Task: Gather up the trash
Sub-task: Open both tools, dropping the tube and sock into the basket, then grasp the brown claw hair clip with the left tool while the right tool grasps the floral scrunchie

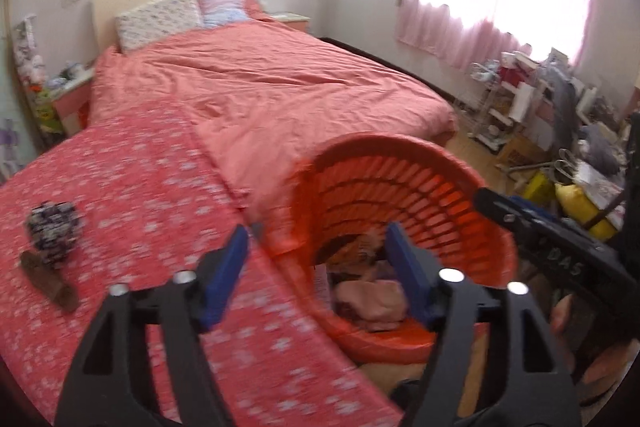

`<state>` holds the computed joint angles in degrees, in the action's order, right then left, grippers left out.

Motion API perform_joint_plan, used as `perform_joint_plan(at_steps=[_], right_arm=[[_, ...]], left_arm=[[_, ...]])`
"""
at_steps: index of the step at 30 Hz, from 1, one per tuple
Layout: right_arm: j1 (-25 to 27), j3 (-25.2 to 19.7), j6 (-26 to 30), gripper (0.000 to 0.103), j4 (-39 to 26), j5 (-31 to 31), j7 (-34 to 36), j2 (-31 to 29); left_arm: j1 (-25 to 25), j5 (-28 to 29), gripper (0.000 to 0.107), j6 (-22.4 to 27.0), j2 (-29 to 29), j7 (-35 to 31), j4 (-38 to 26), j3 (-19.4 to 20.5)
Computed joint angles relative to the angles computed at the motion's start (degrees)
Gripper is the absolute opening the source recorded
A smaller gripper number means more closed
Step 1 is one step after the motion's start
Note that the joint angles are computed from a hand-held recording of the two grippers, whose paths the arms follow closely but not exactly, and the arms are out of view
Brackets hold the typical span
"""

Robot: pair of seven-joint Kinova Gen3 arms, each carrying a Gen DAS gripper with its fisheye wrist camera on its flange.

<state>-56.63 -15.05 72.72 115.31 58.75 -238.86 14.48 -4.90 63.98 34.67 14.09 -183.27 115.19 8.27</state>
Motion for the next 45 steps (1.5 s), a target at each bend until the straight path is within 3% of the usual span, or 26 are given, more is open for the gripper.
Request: perform_joint_plan(at_steps=[4,7,12,18,21,23,28,30,33,37,40,45], right_arm=[[-0.8,0.08,1.97,0.074,-3.19,-0.99,4.41,2.43],[-1.69,0.55,2.43,0.075,-6.0,-1.37,8.54,4.31],[-2.83,2.08,0.83,0.075,-10.75,-1.05,15.38,6.97],[-3.87,4.17,-1.35,0.075,-15.15,-1.24,20.52,9.08],[-4.54,4.99,-1.68,0.075,-16.72,-1.46,22.45,9.65],[-5.03,5.47,-1.54,0.075,-17.96,-1.51,24.02,10.29],[-5.73,6.59,-2.47,0.075,-20.01,-1.7,26.34,11.55],[-5.93,6.99,-3.04,0.075,-20.61,-1.8,26.86,11.98],[-5.93,7.68,-4.2,0.075,-22.02,-2.04,28.0,13.01],[-6.3,8.5,-5.33,0.075,-23.38,-2.41,29.56,13.81],[-6.68,9.01,-5.37,0.075,-24.38,-2.89,31.1,14.31],[-6.89,9.73,-5.62,0.075,-25.56,-3.8,32.84,14.91]], left_arm=[[-5.91,5.29,0.088,-5.25,-1.18,-8.26,3.14,1.46],[-8.47,2.86,0.089,-6.8,0.08,-6.66,1.47,0.55],[-1.93,-1.54,0.088,-8.14,4.46,4.99,-5.07,-11.58],[6.72,-2.38,0.08,0.21,11.94,18.97,-14.85,-27.51],[10.24,-8.3,0.074,0.56,13.76,25.66,-17.79,-30.87],[7.78,-12.1,0.073,0.08,13.66,27.59,-18.4,-27.99],[-3.23,-19.98,0.07,-6.46,12.9,29.08,-17.92,-16.66],[-4.96,-21.18,0.062,-6.36,13.7,29.14,-19.31,-16.8],[-5.78,-17.42,0.059,-2.55,14.24,25.4,-20.63,-19.25],[-9.83,-17.3,0.059,-1.76,14.7,22.62,-21.72,-13.82],[-10.24,-23.34,0.057,-4.51,15.34,25.97,-22.44,-9.45],[-13.71,-34.4,0.041,-6.93,16.81,33.33,-24.15,-0.52]])
